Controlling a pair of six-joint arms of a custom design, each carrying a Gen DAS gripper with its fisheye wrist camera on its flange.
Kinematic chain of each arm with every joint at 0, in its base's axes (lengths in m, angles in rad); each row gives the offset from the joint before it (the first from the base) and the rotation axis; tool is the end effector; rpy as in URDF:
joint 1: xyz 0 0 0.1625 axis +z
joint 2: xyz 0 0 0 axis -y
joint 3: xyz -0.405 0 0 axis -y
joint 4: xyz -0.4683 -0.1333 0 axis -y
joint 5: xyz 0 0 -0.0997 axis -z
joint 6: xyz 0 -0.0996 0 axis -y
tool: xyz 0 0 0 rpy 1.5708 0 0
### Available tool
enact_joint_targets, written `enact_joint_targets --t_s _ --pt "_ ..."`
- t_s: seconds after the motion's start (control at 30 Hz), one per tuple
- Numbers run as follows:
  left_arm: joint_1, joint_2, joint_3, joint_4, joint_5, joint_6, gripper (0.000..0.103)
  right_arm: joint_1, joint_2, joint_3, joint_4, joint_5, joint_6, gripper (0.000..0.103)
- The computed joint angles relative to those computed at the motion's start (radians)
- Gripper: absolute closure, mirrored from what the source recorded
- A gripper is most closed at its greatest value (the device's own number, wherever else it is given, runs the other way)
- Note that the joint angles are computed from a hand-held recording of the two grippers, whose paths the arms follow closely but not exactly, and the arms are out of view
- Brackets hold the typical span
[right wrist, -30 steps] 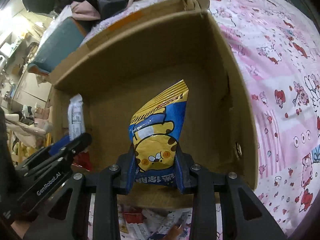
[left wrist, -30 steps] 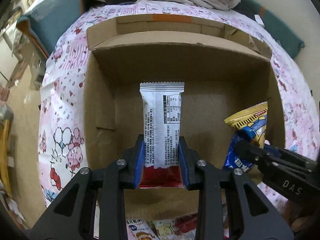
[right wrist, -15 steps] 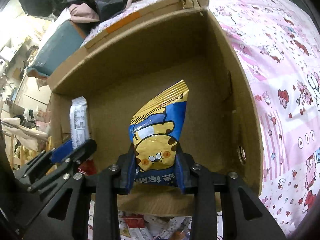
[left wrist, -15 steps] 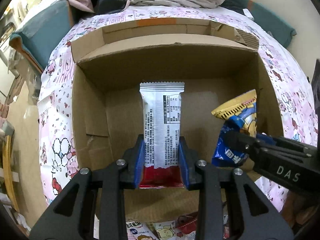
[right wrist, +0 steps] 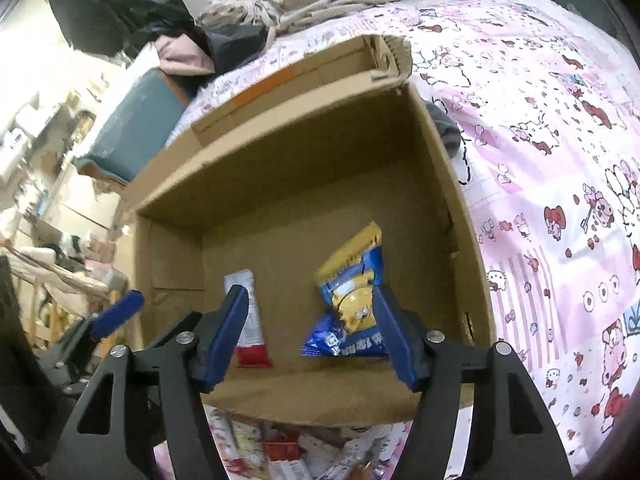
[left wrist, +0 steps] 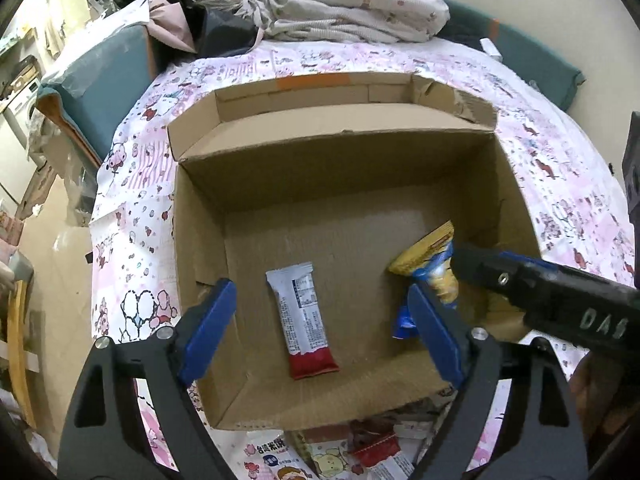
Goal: Organize snacks
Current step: 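Withdraw both tools from the box back toward the snack pile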
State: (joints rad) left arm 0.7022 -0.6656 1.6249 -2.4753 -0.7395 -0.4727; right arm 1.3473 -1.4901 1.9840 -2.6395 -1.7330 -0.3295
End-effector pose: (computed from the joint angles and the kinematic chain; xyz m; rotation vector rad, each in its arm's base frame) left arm -0.3880 -0.5993 -0.0433 0.4983 2.3375 -0.6042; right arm -0.0147 -0.5936 0.3159 0.0795 -2.7428 0.7192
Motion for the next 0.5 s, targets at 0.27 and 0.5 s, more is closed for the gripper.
enact_joint_targets --t_s 0.27,0.5 --pt "-0.023 -0.064 0.077 -0.082 0.003 -0.009 0.018 0.016 -0.073 0.046 -0.040 0.028 0.001 0.022" --pt "-0.044 -0.137 0.152 -0.087 0.012 -0.046 0.017 0.004 -0.169 0.120 -0.015 0.037 0.003 0.019"
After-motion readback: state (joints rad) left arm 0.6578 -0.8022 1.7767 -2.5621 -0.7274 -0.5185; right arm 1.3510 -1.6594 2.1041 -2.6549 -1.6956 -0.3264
